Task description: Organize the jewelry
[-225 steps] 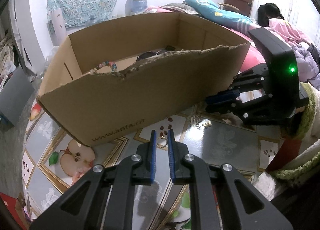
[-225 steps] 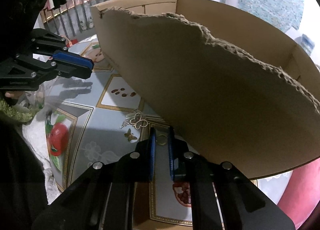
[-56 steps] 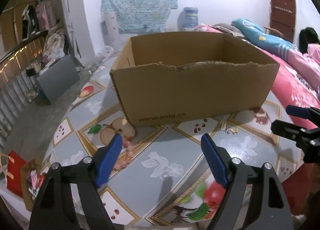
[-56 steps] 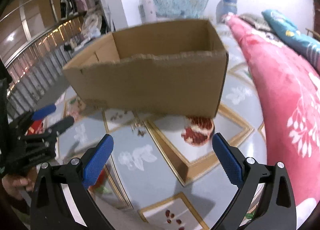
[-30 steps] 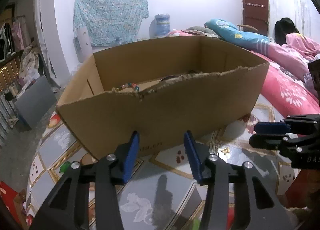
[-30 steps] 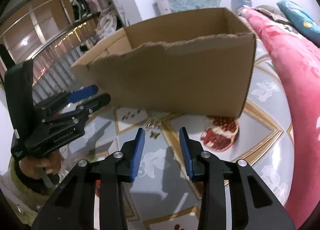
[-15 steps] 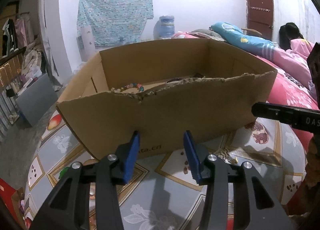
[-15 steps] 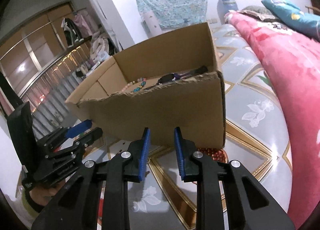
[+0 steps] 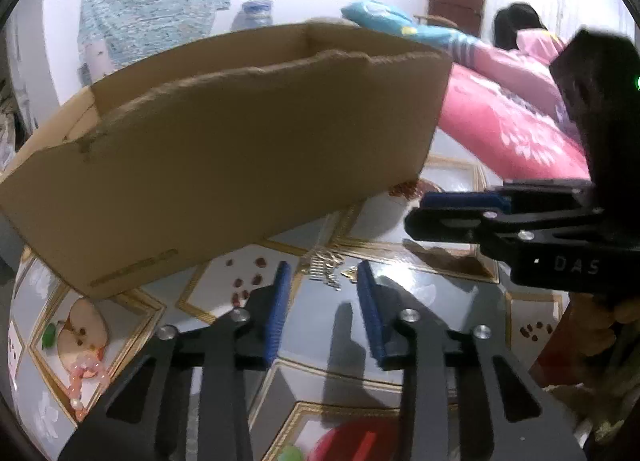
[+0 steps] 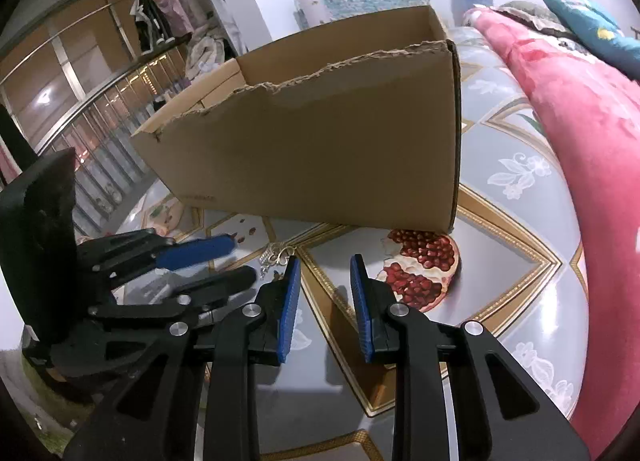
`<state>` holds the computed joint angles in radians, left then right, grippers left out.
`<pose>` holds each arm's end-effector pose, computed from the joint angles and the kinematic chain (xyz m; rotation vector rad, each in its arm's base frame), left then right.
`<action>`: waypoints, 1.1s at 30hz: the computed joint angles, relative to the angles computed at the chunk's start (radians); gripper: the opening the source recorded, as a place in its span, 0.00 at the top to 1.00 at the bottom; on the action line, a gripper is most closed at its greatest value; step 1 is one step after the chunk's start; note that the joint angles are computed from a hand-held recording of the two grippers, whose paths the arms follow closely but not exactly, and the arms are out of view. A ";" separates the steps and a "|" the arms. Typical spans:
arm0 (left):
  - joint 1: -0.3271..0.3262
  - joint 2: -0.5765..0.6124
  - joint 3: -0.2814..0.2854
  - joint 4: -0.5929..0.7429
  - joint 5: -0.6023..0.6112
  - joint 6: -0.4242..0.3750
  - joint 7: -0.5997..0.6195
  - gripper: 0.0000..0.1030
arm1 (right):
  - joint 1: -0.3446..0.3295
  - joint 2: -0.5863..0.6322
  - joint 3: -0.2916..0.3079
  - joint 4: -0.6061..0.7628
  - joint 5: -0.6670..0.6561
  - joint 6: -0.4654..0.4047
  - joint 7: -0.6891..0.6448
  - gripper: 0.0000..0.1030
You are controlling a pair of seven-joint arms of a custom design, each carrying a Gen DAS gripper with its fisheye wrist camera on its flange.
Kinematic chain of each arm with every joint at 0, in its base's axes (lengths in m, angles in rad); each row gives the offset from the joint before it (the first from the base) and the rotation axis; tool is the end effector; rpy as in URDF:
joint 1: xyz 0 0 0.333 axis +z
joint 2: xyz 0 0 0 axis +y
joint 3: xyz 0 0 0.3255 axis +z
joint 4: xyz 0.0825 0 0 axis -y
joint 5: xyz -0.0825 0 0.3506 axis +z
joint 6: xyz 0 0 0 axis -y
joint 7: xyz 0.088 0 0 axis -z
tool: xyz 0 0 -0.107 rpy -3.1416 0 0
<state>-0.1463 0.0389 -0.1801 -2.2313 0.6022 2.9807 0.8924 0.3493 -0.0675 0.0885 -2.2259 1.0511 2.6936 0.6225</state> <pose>0.5039 -0.2113 0.4600 -1.6161 1.9889 -0.7702 0.4819 0.1948 0.4767 -2.0177 1.1483 -0.0838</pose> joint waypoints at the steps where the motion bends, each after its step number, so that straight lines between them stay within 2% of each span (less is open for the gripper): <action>1: 0.000 0.006 -0.005 0.007 -0.020 -0.012 0.025 0.78 | 0.001 -0.002 0.001 -0.002 0.004 0.002 -0.003 0.76; 3: -0.004 0.023 -0.013 0.025 -0.051 -0.043 0.061 0.85 | 0.001 0.000 -0.001 0.000 0.010 0.001 -0.009 0.76; 8: -0.017 0.039 -0.006 0.053 0.003 -0.074 0.030 0.90 | -0.003 0.005 -0.004 0.004 0.022 -0.004 -0.016 0.76; 12: -0.025 0.057 -0.007 0.082 0.032 -0.097 0.029 0.98 | -0.007 0.010 -0.005 0.008 0.024 -0.009 -0.009 0.76; 14: -0.032 0.061 -0.006 0.092 0.056 -0.109 0.021 0.98 | -0.008 0.008 -0.004 0.006 0.028 -0.009 -0.012 0.76; 21: -0.019 0.020 -0.006 0.040 0.019 -0.083 0.017 0.99 | -0.008 0.004 -0.004 0.003 0.033 -0.008 -0.017 0.76; 33: 0.013 -0.080 0.009 -0.055 0.048 -0.040 -0.077 0.99 | 0.004 -0.004 0.004 -0.002 0.014 -0.015 -0.029 0.76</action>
